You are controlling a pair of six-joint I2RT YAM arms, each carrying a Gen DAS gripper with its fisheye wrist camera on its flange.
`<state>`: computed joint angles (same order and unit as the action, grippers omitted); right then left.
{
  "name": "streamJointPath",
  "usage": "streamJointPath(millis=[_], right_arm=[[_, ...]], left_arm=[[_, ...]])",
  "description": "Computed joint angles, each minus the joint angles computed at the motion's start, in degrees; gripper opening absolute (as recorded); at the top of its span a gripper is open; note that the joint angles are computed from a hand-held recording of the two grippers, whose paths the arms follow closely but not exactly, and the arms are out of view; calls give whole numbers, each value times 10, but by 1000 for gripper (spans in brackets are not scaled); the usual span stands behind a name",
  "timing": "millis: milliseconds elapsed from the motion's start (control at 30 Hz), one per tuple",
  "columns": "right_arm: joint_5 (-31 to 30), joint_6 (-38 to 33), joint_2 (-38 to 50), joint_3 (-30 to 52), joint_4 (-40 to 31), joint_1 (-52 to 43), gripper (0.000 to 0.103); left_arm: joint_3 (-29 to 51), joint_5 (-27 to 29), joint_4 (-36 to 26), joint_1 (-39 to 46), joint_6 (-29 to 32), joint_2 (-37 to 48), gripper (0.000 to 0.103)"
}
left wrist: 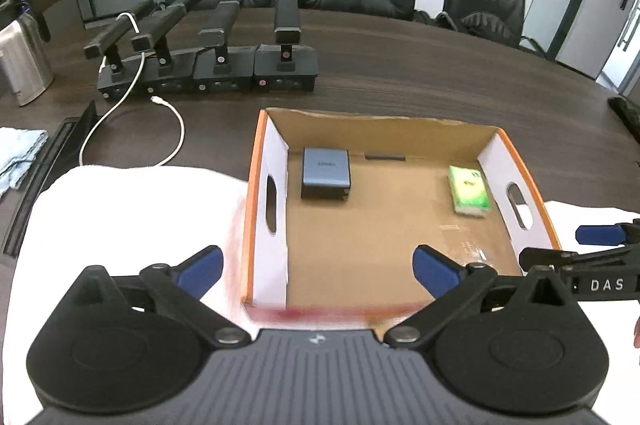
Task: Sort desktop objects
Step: 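Lower both held items into the cardboard box and open both tools, then grasp the black USB cable with the left tool while the right tool grasps the braided cable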
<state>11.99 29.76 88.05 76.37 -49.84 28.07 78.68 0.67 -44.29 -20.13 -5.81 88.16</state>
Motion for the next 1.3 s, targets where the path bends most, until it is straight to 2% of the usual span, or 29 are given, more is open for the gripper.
streamJointPath(millis=[267,467,600,800,1000,1133,1233,1300], right_arm=[[43,68,-147,-124,2,99,91],[83,155,-231,-196,-4,211,91],[122,220,-269,-237,-9,307,92],[149,315,-310,-307,4,413,92],[202,449,-350,-364,-13,557,92],[236,536,-354,-392,-26,654,92],[262,587,-336,-398,-63,699,92],[272,604,-337,-406,-84,702,92]], left_arm=[[-177,-3,41,-24,-1,-189,103],[-278,-6,26,-42,-20,-316,103],[-337,-4,6,-59,-17,-397,103],[-410,1,-35,-94,-40,-519,103],[-478,-13,-91,-150,-68,-655,103],[-516,19,-130,-113,-41,-715,103],[-534,68,-136,-23,37,-742,103],[-544,88,-118,35,91,-740,103]])
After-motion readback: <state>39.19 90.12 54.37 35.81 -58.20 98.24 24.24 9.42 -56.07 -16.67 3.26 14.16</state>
